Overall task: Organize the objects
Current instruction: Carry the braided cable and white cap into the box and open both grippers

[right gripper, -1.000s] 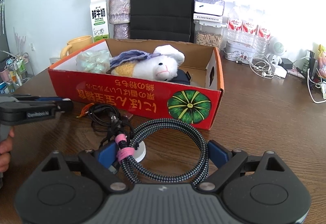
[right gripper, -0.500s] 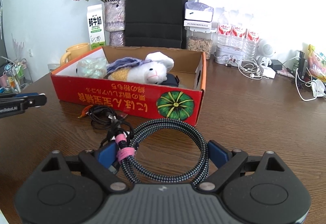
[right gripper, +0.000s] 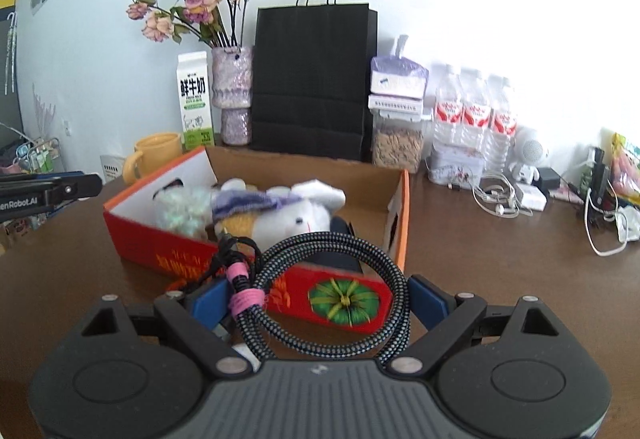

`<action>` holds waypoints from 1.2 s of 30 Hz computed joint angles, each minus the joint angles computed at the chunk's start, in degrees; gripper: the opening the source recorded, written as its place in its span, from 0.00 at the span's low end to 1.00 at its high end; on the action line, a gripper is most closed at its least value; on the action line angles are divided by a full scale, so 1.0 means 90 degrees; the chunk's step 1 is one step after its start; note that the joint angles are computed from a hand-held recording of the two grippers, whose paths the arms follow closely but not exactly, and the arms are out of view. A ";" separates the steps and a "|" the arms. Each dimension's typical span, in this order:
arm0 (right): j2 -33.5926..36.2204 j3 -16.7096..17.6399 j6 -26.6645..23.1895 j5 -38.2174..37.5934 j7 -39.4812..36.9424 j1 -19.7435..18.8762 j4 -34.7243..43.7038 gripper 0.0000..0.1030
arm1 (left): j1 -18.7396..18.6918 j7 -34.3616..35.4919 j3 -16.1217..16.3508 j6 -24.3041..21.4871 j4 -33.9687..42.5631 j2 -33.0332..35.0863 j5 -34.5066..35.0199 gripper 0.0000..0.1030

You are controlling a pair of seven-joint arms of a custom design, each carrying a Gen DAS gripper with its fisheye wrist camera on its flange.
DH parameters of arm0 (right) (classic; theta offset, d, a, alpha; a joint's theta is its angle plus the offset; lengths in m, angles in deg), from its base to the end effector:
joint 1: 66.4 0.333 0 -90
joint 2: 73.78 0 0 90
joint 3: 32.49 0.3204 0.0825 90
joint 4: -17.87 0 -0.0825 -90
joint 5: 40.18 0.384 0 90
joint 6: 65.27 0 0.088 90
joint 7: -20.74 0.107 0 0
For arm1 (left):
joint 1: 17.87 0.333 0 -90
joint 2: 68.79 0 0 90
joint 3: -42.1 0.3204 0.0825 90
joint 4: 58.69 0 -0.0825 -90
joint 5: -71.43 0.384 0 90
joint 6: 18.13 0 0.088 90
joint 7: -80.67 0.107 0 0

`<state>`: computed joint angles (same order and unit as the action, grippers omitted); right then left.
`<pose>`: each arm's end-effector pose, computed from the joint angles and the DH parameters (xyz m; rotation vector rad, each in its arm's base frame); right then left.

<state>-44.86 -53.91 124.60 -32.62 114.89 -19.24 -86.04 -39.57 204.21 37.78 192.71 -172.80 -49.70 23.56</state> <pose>0.6169 0.3307 0.4100 -1.8124 1.2314 -0.7217 0.5952 -0.1772 0.4360 -1.4834 1.4715 -1.0773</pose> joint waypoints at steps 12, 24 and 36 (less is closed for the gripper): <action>0.1582 0.0586 -0.0558 -0.0346 0.0633 -0.0932 0.2701 0.90 | -0.0508 -0.0121 0.0778 -0.0805 0.2117 0.1263 -0.0046 0.29; 0.3091 0.1156 -0.1450 -0.1075 0.1368 -0.1681 0.5251 0.90 | -0.2072 -0.1114 0.3503 -0.2256 0.3678 0.2647 -0.0842 0.29; 0.3376 0.1609 -0.2111 -0.1576 0.1603 -0.2037 0.5811 1.00 | -0.2823 -0.2767 0.4950 -0.2873 0.3584 0.3123 -0.0060 1.00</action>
